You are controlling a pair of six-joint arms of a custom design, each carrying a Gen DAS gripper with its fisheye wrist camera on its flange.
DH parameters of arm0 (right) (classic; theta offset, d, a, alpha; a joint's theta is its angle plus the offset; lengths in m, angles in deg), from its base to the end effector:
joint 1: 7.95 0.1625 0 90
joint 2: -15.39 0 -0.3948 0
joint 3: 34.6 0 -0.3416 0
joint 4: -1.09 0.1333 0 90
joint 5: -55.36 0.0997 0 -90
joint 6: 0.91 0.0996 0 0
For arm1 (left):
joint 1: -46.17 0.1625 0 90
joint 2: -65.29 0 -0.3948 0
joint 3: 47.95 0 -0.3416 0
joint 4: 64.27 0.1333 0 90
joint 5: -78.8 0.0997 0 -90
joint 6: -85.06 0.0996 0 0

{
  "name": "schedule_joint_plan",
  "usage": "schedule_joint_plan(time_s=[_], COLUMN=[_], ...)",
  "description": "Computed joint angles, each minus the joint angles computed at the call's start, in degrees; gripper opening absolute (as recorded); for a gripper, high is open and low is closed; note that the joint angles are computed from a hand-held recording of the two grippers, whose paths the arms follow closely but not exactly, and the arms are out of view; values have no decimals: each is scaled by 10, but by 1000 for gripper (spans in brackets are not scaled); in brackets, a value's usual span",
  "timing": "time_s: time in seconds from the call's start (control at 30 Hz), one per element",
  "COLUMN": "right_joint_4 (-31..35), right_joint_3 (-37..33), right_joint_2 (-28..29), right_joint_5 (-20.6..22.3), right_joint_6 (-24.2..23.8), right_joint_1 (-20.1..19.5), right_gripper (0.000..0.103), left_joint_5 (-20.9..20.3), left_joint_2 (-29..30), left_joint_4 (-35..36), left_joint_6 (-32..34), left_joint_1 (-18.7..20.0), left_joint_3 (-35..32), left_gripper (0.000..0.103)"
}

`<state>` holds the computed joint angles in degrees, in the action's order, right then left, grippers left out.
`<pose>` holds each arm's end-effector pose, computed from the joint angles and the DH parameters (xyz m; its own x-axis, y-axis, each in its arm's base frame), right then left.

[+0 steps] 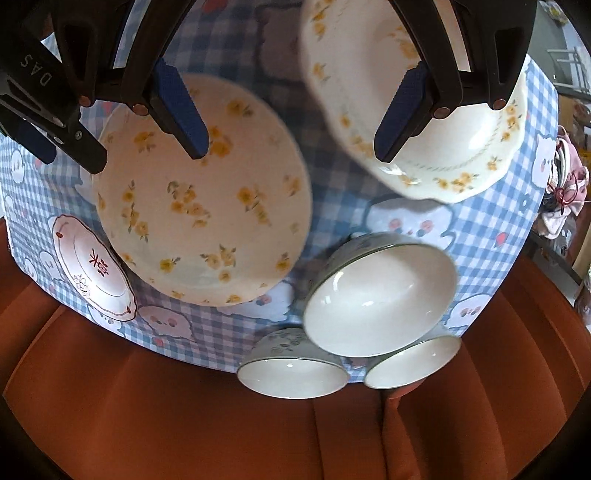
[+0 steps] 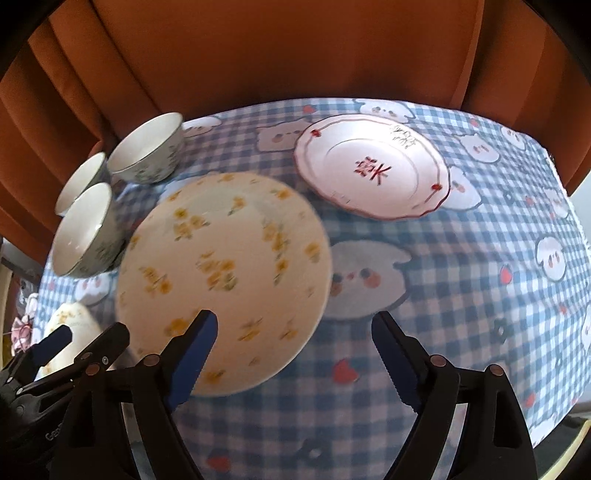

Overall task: Organize plates and bowls
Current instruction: 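Move the right tool to the round yellow-flower plate and grasp its rim, then lift the round plate and carry it over the scalloped plate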

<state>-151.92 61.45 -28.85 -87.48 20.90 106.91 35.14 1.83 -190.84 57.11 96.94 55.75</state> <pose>0.3027 -0.5249 0.1298 -0.7225 0.2253 0.6537 -0.1551 0.8685 -0.4708 -0.1775 -0.5422 0.2200 -0.7423 0.0551 -0.6678 0.3206 0.9043 -0.2818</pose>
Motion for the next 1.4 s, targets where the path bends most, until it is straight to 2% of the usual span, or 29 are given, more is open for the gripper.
schedule_joint_plan(time_s=[0.2, 0.5, 0.67, 0.83, 1.0, 1.4], right_joint_4=[-9, -23, 0, 4, 13, 37], right_joint_3=[-13, -43, -66, -80, -80, 13], right_joint_2=[5, 31, 44, 55, 55, -5], right_joint_5=[8, 29, 51, 64, 60, 37], right_joint_6=[-37, -92, -99, -112, -107, -9], right_joint_1=[-31, -56, -67, -68, -66, -50], right_gripper=[88, 87, 67, 54, 54, 54], left_joint_5=[5, 2, 7, 6, 1, -31], left_joint_2=[42, 92, 106, 109, 107, 74], left_joint_4=[-6, -13, -9, -6, -4, 20], left_joint_6=[3, 16, 19, 21, 34, 37], left_joint_1=[8, 29, 35, 37, 36, 6], left_joint_3=[-23, -67, -81, -86, -84, -27], left_gripper=[92, 81, 80, 78, 78, 79])
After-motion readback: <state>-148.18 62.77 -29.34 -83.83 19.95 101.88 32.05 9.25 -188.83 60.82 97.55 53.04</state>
